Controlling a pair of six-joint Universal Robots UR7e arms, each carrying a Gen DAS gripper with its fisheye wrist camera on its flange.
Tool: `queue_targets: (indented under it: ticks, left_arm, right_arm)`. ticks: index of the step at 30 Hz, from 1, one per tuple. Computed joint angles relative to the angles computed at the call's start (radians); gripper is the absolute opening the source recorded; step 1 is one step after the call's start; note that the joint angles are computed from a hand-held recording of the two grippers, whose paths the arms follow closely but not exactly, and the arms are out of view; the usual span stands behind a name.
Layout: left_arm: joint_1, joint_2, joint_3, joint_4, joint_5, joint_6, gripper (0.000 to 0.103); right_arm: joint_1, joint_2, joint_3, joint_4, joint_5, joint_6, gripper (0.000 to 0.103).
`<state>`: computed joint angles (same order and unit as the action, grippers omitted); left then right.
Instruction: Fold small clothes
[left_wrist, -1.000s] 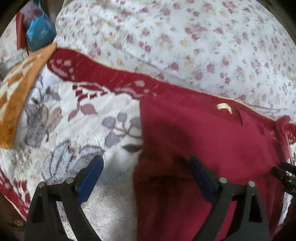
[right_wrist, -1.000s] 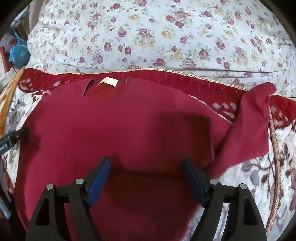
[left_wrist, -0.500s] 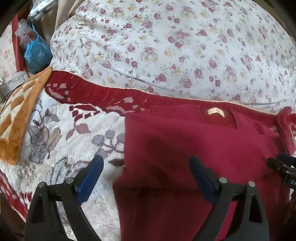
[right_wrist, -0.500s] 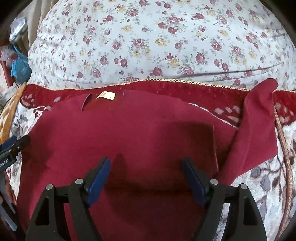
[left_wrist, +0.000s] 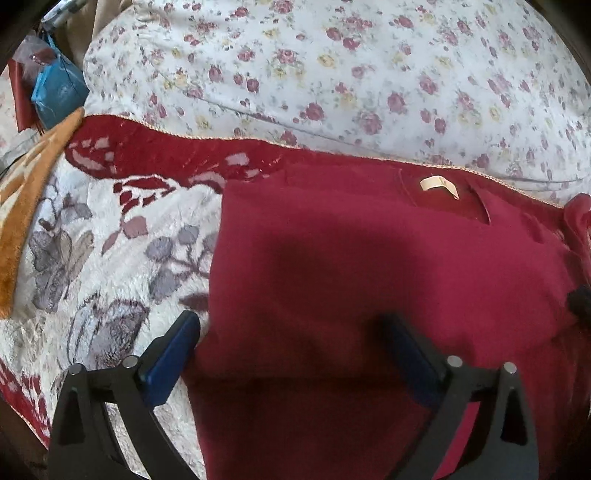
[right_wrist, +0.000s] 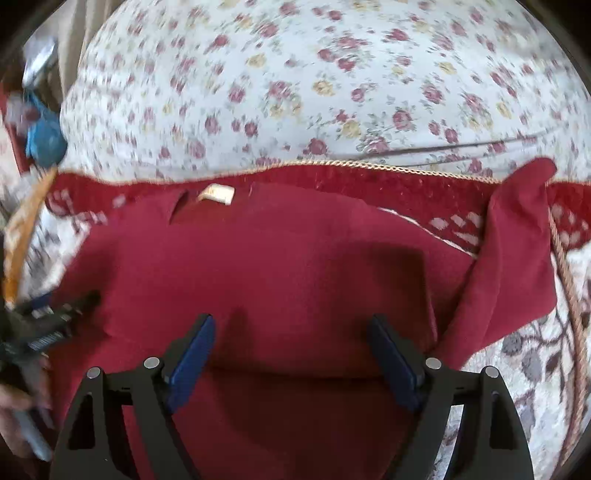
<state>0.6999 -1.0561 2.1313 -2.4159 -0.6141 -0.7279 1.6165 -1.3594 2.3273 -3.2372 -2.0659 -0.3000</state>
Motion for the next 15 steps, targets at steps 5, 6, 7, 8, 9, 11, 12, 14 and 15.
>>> queue_targets:
  ticks: [5, 6, 7, 8, 9, 11, 12, 14, 15]
  left_arm:
    - [0.006, -0.012, 0.000, -0.005, -0.023, -0.005, 0.100]
    - [0.006, -0.013, -0.001, -0.002, -0.024, -0.008, 0.100]
    - [0.005, -0.013, -0.002, 0.000, -0.026, -0.010, 0.100]
    - [0.005, -0.013, -0.002, -0.001, -0.026, -0.008, 0.100]
    - [0.005, -0.014, -0.002, -0.004, -0.028, -0.005, 0.100]
    - [0.003, -0.011, -0.006, -0.008, -0.031, 0.000, 0.100]
    - [0.002, -0.010, -0.006, -0.015, -0.030, 0.006, 0.100]
    - [0.000, -0.008, -0.004, -0.029, -0.027, 0.019, 0.100]
    - [-0.001, -0.006, -0.005, -0.030, -0.024, 0.022, 0.100]
  right_arm:
    - [-0.040, -0.064, -0.021, -0.053, -0.023, 0.040, 0.089]
    - [-0.061, -0.073, -0.045, -0.032, -0.036, 0.064, 0.089]
    - [-0.079, -0.078, -0.065, -0.010, -0.043, 0.078, 0.090]
    - [-0.098, -0.079, -0.089, 0.015, -0.053, 0.092, 0.090]
    - [-0.118, -0.071, -0.122, 0.039, -0.082, 0.109, 0.090]
    - [-0.149, -0.060, -0.164, 0.070, -0.106, 0.125, 0.090]
    - [-0.164, -0.055, -0.184, 0.087, -0.107, 0.133, 0.090]
    - [-0.180, -0.052, -0.200, 0.105, -0.105, 0.139, 0.090]
    - [-0.187, -0.056, -0.197, 0.106, -0.089, 0.142, 0.090]
